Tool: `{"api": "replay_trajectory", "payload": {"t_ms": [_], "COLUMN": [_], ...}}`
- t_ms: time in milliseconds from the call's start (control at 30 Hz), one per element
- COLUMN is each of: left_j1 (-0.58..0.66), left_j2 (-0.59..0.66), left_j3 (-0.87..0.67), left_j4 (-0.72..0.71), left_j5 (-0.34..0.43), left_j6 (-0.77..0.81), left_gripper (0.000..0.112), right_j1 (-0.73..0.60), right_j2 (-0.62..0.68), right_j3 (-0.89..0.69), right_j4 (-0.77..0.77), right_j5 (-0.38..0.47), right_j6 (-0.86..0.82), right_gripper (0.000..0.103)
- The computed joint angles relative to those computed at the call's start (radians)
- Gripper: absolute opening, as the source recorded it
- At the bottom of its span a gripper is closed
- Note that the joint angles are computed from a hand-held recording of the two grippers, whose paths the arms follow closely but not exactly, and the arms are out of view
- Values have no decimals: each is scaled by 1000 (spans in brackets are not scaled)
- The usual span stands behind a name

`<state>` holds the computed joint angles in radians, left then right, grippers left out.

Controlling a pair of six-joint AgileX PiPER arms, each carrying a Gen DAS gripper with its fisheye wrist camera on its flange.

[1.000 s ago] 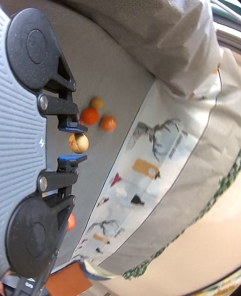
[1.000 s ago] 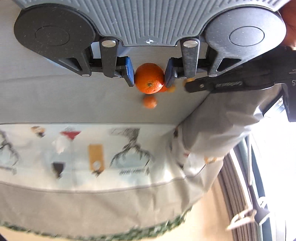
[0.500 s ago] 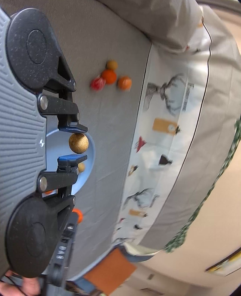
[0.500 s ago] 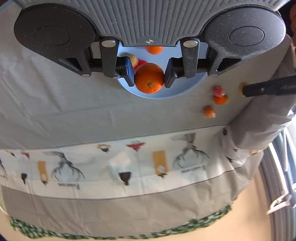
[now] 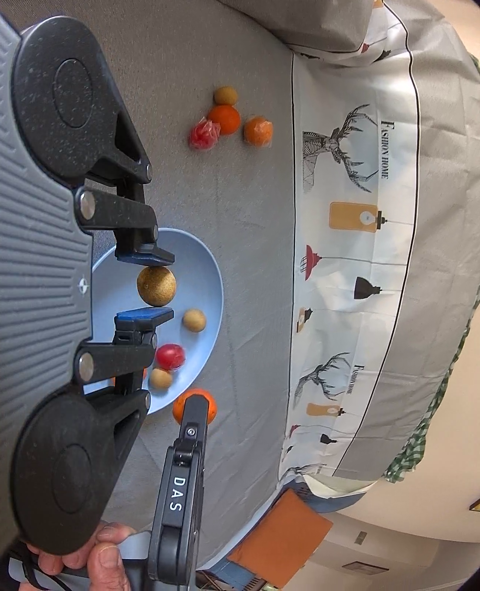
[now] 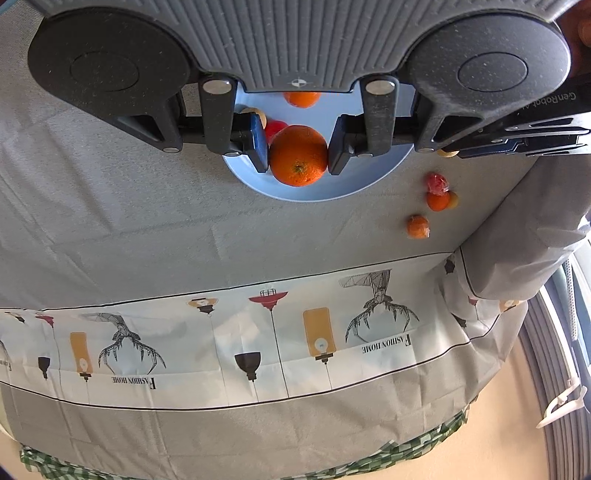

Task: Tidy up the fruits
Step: 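Carry the brown fruit and orange over the blue plate with both grippers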

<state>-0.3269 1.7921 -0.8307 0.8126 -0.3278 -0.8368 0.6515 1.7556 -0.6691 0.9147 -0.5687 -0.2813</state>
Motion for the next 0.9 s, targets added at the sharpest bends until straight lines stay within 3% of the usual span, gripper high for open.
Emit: {"api": "replay_trajectory", "payload": {"t_ms": [400,900], "left_j1": [-74,-81], "left_j2": [33,33], "left_j3": [6,7], "left_j4": [-107,-140], "left_j5": [10,19], "left_j6": [223,260], "left_gripper": [26,26], "right_j1": [0,-2], "right_j2": [28,37], "right_j3": [-39,-50], "right_j4": [23,28], "right_j5": [39,55], "right_j6": [-63,-96], "right_gripper": [37,37]}}
